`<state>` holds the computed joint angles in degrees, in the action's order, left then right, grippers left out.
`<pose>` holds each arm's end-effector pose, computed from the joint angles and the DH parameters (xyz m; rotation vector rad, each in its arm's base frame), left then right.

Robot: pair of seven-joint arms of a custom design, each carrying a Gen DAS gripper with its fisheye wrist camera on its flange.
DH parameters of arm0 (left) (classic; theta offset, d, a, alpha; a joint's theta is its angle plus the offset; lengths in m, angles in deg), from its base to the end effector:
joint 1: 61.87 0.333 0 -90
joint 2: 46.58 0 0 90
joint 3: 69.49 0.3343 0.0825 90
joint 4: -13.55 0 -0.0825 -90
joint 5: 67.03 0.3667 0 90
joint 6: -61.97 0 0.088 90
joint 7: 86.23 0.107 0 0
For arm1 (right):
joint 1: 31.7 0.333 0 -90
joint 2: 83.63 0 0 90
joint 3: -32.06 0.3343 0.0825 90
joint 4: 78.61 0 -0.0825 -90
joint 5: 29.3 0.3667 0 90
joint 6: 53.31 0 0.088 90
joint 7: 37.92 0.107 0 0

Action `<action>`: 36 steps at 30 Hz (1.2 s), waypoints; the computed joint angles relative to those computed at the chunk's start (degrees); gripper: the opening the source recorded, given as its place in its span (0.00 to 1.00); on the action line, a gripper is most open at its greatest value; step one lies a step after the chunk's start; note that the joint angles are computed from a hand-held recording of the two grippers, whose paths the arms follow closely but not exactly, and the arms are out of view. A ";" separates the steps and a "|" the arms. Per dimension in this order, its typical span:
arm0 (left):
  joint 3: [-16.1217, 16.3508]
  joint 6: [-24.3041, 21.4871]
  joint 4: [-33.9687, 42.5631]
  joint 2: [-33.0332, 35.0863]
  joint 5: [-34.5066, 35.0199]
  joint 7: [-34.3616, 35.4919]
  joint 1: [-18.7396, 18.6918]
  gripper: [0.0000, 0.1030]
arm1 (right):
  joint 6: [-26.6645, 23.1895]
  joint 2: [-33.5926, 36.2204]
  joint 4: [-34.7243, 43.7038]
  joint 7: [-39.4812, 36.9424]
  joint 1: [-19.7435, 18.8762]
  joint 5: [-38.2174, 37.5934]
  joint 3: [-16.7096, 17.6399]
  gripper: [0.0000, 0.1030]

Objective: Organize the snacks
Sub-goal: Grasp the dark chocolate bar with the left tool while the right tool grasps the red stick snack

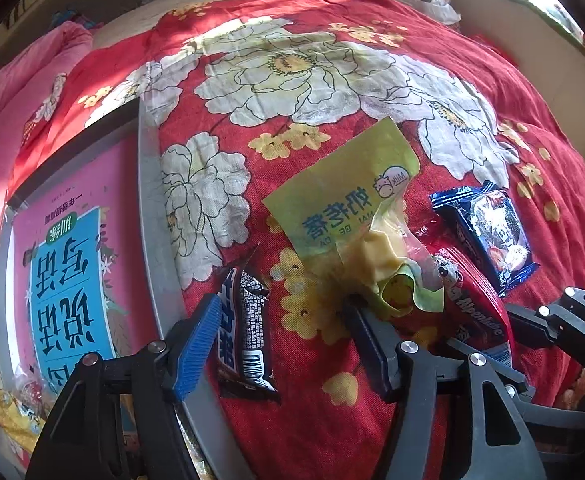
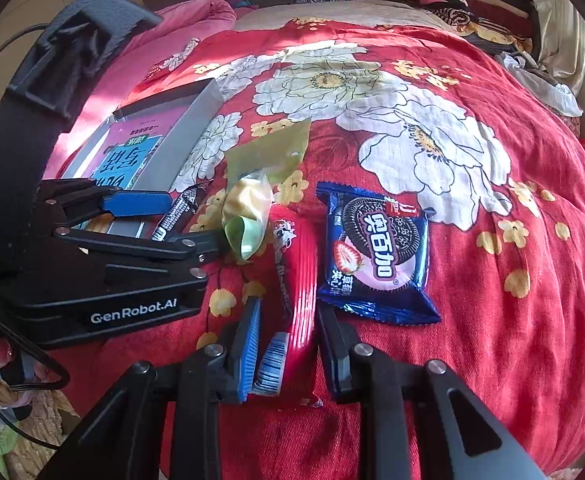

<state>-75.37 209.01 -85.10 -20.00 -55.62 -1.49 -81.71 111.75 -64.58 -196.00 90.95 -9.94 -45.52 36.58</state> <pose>0.6260 -0.2940 0.3856 -1.4691 2.4309 -0.4126 0.5561 0.2887 0.3608 -1.9064 1.8603 -0.2998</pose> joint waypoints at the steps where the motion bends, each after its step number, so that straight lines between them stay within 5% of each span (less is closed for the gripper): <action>1: -0.24 0.86 -0.53 -0.18 -0.40 0.34 0.36 0.64 | 0.06 0.08 0.06 -0.07 -0.06 0.11 0.07 0.27; 3: -0.45 3.09 -1.95 -0.80 -1.14 0.78 0.94 0.60 | 0.43 0.13 0.00 -0.28 -0.34 0.68 0.38 0.27; 5: -0.50 5.31 -2.89 -1.04 -2.09 0.95 1.52 0.38 | 1.18 0.20 -0.24 -1.07 -1.24 2.15 1.23 0.27; 8: -1.30 7.22 -3.78 -1.32 -4.78 2.58 3.14 0.19 | 2.86 0.29 -0.99 -3.08 -3.39 5.74 3.22 0.22; 14: -9.02 5.88 -5.03 -2.41 -19.95 15.42 10.53 0.05 | 6.07 0.42 -2.38 -9.44 -7.96 14.04 8.47 0.20; 17: -10.24 2.67 -5.78 -3.11 -25.44 20.33 11.02 0.05 | 7.31 0.08 -3.16 -11.39 -9.16 16.82 10.07 0.19; 27: -11.80 2.45 -9.46 -7.67 -40.80 33.33 13.01 0.07 | 9.60 -0.61 -4.95 -14.19 -12.18 23.55 13.04 0.19; 32: -5.78 -0.41 -6.47 -7.09 -30.96 23.88 8.14 0.38 | 9.07 -0.33 -4.42 -15.01 -11.91 23.83 13.04 0.19; 36: -2.43 -5.48 -1.43 -3.90 -19.62 15.25 4.77 0.38 | 9.58 -0.30 -4.63 -16.18 -12.98 25.23 14.31 0.19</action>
<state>-77.80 203.53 -86.54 -23.90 -75.24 13.76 -76.94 121.33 -64.88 -200.63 74.77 -22.92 -20.30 50.89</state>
